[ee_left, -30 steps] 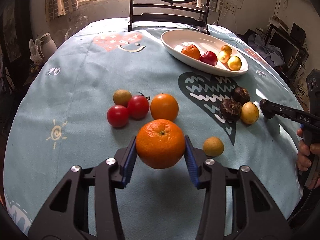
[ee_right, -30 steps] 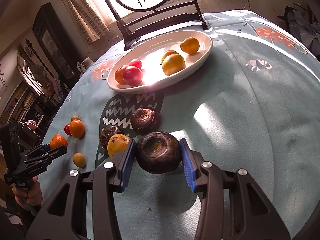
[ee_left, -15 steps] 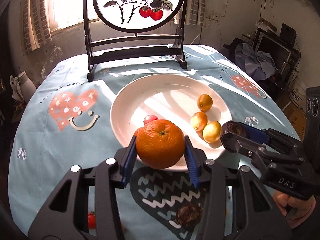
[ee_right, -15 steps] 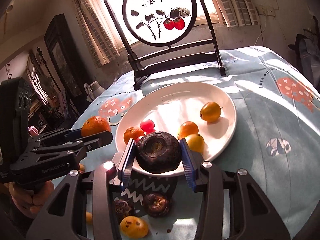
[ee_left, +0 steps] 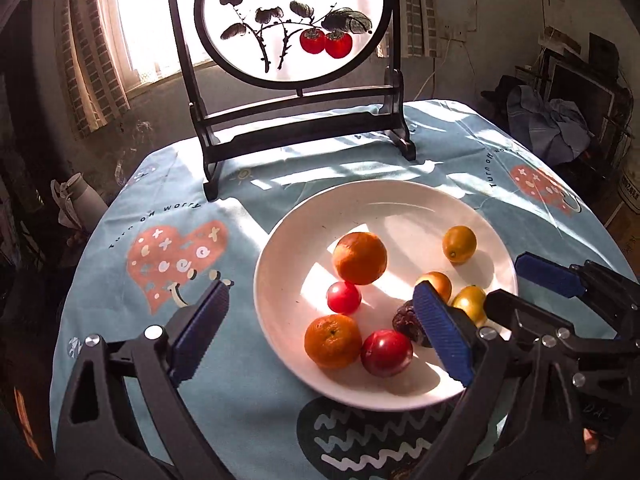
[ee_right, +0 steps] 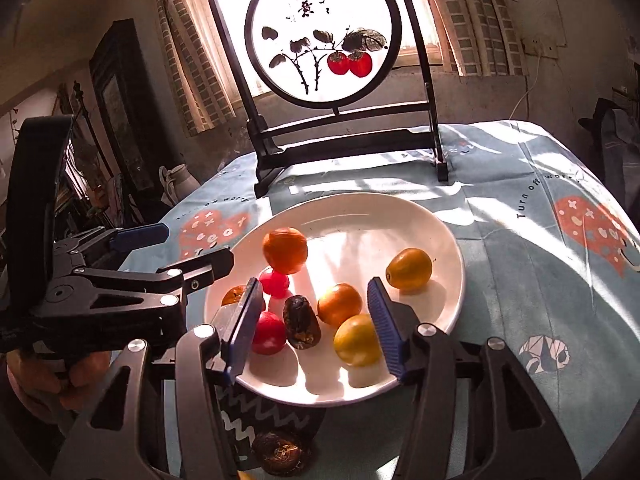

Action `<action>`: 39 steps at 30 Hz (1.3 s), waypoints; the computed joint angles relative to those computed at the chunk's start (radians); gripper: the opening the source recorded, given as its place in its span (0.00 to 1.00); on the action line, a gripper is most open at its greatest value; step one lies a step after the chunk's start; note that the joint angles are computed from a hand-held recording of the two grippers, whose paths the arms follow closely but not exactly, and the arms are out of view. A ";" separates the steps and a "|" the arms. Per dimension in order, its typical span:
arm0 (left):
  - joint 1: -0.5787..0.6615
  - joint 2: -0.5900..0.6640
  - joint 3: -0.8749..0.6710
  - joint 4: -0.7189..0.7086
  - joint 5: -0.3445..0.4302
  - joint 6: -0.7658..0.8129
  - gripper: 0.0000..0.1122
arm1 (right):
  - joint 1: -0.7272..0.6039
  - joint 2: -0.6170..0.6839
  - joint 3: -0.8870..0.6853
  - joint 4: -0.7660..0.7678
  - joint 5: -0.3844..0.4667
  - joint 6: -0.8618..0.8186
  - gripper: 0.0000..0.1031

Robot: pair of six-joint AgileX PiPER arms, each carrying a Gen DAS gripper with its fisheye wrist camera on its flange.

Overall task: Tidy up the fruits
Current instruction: 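Carry both fruits onto the white plate and open both tools, then grasp the spotted yellow fruit with the right tool while the left tool grasps a small yellow fruit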

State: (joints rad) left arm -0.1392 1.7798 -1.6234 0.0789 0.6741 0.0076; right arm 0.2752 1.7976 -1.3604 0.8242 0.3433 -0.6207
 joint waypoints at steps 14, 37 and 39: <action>0.171 -0.341 0.606 -0.295 -0.198 0.258 0.90 | 0.092 -0.142 0.229 -0.091 0.120 0.007 0.56; 0.179 -0.385 0.653 -0.271 -0.240 0.233 0.90 | 0.192 -0.068 0.186 -0.428 0.210 0.217 0.50; 0.176 -0.387 0.655 -0.257 -0.244 0.221 0.90 | 0.193 -0.064 0.186 -0.435 0.209 0.225 0.49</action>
State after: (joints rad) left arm 0.0366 1.3932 -0.9686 -0.1778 0.4303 0.2284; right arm 0.4681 1.7335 -1.1741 0.3890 0.5518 -0.3960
